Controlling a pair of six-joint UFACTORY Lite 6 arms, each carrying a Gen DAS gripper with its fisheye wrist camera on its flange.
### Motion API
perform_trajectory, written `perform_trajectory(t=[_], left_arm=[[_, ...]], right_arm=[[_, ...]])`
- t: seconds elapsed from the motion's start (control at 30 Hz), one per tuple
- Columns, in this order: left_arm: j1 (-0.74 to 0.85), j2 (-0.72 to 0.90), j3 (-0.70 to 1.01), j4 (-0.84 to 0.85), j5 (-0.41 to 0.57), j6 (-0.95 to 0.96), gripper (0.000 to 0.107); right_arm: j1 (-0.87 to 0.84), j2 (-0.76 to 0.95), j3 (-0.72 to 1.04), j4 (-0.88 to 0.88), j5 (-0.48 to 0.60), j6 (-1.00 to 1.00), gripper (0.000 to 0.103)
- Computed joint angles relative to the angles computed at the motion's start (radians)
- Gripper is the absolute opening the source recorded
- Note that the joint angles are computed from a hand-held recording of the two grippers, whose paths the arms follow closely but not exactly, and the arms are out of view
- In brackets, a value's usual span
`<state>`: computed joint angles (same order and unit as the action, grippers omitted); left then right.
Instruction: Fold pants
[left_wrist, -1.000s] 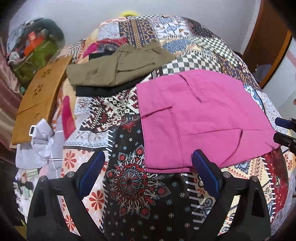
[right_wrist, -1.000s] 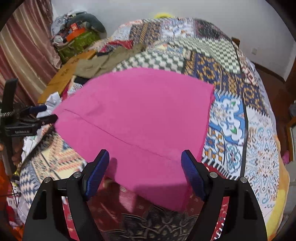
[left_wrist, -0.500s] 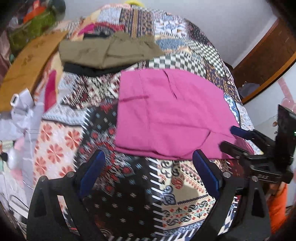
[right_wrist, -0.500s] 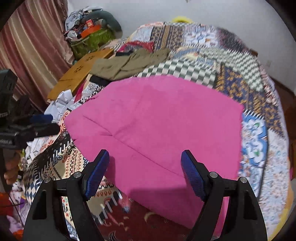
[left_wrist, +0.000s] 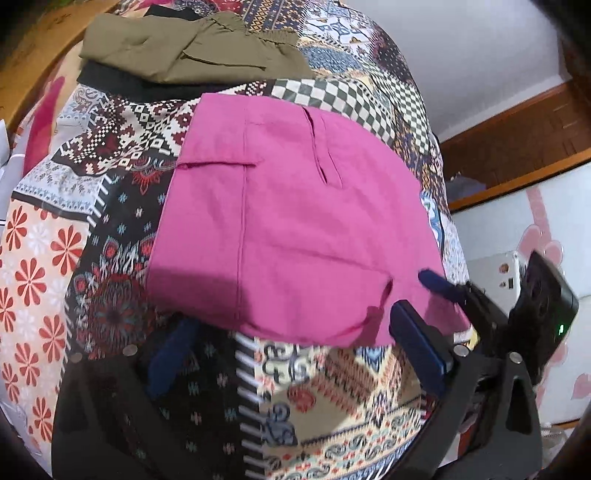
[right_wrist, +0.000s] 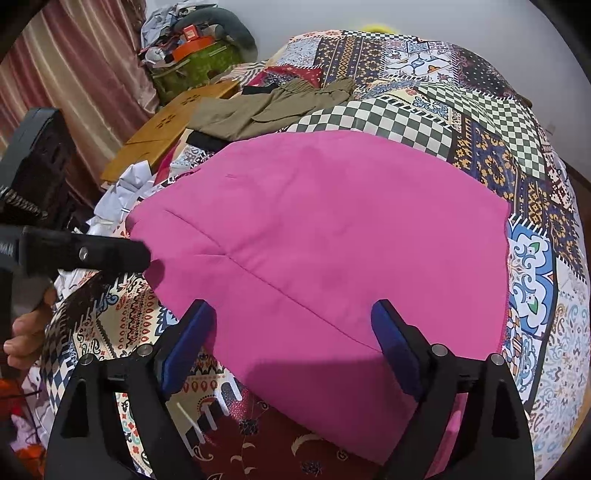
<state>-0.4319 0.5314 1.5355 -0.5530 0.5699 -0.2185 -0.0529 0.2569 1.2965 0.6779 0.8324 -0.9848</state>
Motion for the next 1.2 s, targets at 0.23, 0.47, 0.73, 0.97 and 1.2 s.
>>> perform_trajectory(t=[0.23, 0.47, 0.73, 0.97, 1.2], left_arm=[[0.009, 0.045, 0.080, 0.216, -0.020, -0.209, 0.063], [-0.066, -0.002, 0.065, 0.623, -0.037, -0.515, 0.028], [-0.203, -0.134, 0.011, 1.082, 0.125, -0.803, 0.022], [-0.312, -0.204, -0.028, 1.321, 0.269, -0.943, 0.021], [-0.385, -0.135, 0.160, 1.379, 0.299, -0.891, 0.020]], right_arm=[[-0.003, -0.001, -0.002, 0.007, 0.007, -0.006, 0.088], [-0.007, 0.002, 0.004, 0.006, 0.018, -0.009, 0.088], [-0.066, -0.047, -0.035, -0.029, 0.024, -0.016, 0.085], [-0.172, -0.124, -0.133, 0.009, 0.010, -0.082, 0.086], [-0.266, -0.167, -0.187, 0.045, 0.027, -0.111, 0.086]])
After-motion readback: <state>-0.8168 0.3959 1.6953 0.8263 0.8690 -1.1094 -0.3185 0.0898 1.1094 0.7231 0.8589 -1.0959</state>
